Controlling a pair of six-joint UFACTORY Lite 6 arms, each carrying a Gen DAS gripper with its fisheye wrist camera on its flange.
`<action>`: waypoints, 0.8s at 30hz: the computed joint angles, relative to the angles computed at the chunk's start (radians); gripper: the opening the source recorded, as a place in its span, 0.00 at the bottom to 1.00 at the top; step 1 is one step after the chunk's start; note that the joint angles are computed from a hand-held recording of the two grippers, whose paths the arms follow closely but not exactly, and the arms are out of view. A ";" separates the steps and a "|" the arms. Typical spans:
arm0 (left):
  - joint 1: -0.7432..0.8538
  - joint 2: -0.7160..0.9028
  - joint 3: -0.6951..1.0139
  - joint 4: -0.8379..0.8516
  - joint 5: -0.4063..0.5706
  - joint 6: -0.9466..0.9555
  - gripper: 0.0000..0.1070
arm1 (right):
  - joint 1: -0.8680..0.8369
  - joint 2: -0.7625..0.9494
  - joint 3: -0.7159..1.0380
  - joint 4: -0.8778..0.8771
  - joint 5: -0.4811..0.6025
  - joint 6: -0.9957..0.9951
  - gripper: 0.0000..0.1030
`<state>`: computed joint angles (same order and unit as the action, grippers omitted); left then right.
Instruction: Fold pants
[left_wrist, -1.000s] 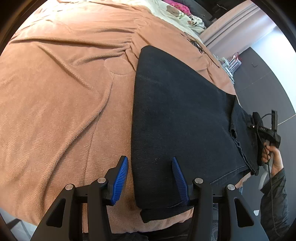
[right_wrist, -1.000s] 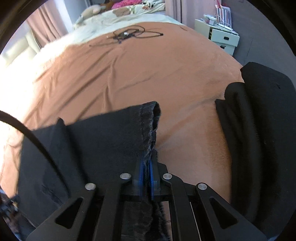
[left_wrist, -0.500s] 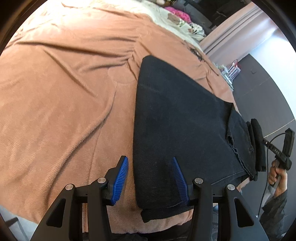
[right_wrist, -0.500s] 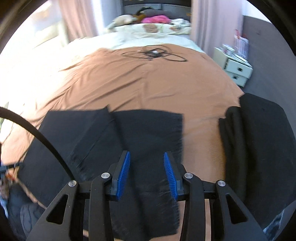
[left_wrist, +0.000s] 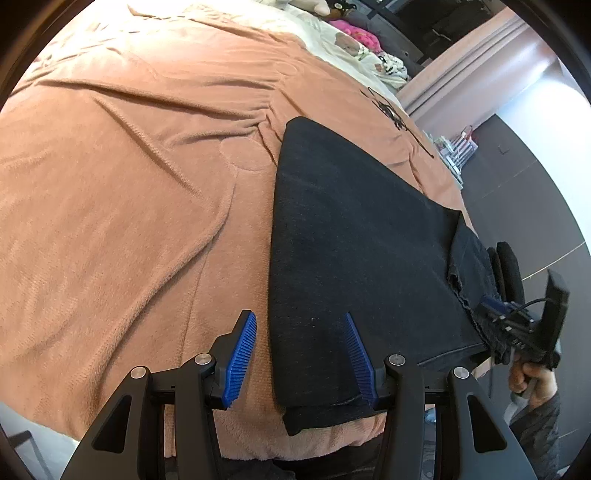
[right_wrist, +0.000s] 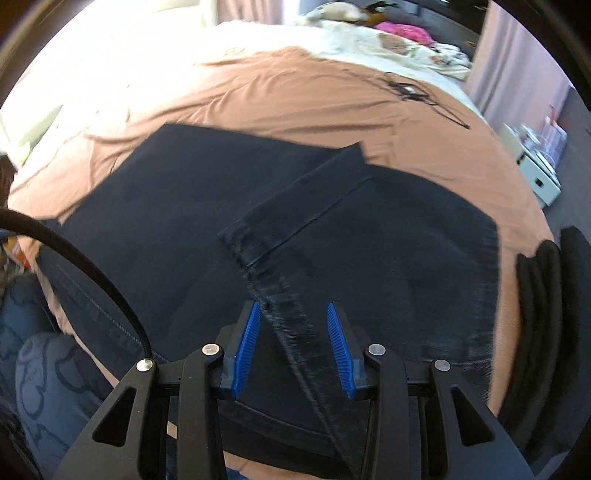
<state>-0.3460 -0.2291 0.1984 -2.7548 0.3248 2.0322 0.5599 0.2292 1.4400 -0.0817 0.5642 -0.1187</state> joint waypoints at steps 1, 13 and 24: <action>0.003 0.003 -0.001 0.010 0.006 -0.010 0.49 | 0.004 0.025 0.017 -0.017 0.005 0.005 0.35; 0.064 -0.008 -0.030 0.146 0.083 -0.114 0.49 | 0.070 0.201 0.178 -0.235 0.095 0.151 0.26; 0.048 -0.011 -0.028 0.117 0.073 -0.106 0.49 | -0.119 0.154 0.336 0.024 0.139 0.075 0.03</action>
<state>-0.2984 -0.2402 0.1702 -2.6378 0.3981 1.9263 0.4409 0.3827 1.7765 -0.0576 0.7037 -0.0437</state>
